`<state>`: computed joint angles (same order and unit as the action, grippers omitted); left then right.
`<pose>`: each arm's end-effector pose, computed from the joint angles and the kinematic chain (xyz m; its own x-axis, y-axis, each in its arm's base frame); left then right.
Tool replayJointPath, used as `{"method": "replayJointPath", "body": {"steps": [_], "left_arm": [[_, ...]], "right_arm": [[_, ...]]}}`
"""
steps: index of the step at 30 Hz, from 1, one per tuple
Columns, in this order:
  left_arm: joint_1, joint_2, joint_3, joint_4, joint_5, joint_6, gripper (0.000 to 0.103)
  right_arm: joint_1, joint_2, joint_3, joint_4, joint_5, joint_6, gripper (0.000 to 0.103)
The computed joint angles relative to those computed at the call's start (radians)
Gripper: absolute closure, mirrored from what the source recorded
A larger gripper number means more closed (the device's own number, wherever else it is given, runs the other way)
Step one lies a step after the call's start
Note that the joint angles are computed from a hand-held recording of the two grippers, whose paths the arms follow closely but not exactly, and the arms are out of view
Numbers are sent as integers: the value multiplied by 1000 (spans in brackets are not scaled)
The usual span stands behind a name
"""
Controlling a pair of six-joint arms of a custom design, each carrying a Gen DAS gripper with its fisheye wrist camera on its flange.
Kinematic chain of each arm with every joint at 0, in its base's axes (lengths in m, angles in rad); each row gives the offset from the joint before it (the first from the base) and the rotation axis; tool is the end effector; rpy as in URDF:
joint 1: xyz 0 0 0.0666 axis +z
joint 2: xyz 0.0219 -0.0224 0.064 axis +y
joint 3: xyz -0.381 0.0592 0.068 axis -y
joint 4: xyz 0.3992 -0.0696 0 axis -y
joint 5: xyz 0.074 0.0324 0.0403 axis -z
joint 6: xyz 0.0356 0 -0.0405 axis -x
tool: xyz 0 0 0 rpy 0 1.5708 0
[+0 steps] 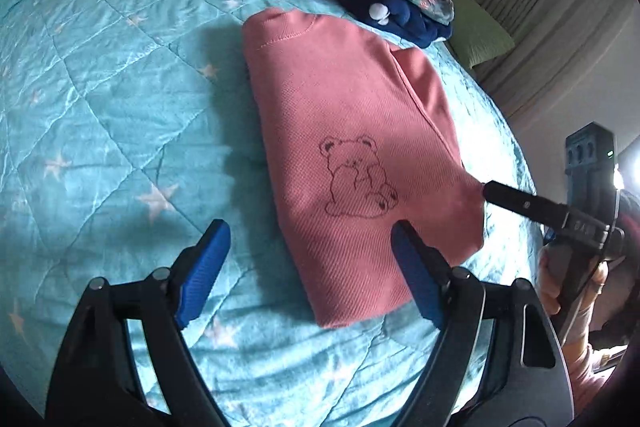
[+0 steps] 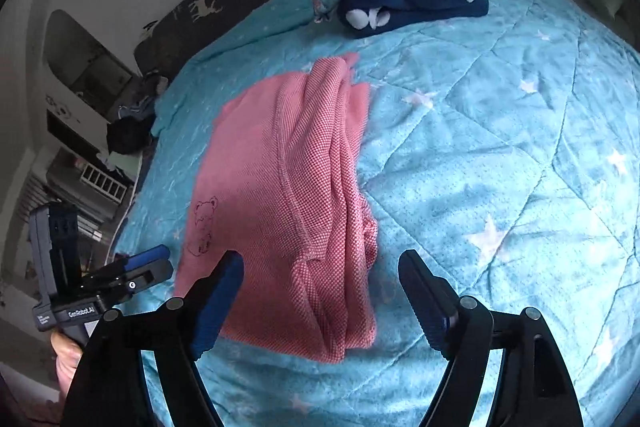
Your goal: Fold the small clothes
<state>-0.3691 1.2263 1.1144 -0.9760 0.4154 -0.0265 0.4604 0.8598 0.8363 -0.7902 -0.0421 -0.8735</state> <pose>0.3708 -0.1593 0.3731 -0.8123 0.3402 -0.4737 0.5266 0.7770 -0.3450 0.2674 0.1338 0.3745 -0.7783 0.4689 -0.4176 0.1975 0.8141 0.5461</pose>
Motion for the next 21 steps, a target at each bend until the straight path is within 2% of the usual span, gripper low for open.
{"method": "replayJointPath", "body": {"steps": [3, 7, 10, 15, 21], "left_arm": [[16, 18, 8, 5, 47, -7, 20], [14, 49, 21, 21, 50, 2, 20], [17, 88, 39, 29, 96, 20, 20], [11, 165, 77, 11, 146, 8, 20], [18, 220, 107, 16, 224, -28, 13]], "right_arm": [[-42, -3, -33, 63, -90, -3, 21], [-72, 12, -46, 102, -137, 9, 21], [-87, 36, -38, 122, -156, 29, 21], [-126, 84, -26, 168, -212, 73, 21], [-186, 142, -27, 277, -345, 122, 21]]}}
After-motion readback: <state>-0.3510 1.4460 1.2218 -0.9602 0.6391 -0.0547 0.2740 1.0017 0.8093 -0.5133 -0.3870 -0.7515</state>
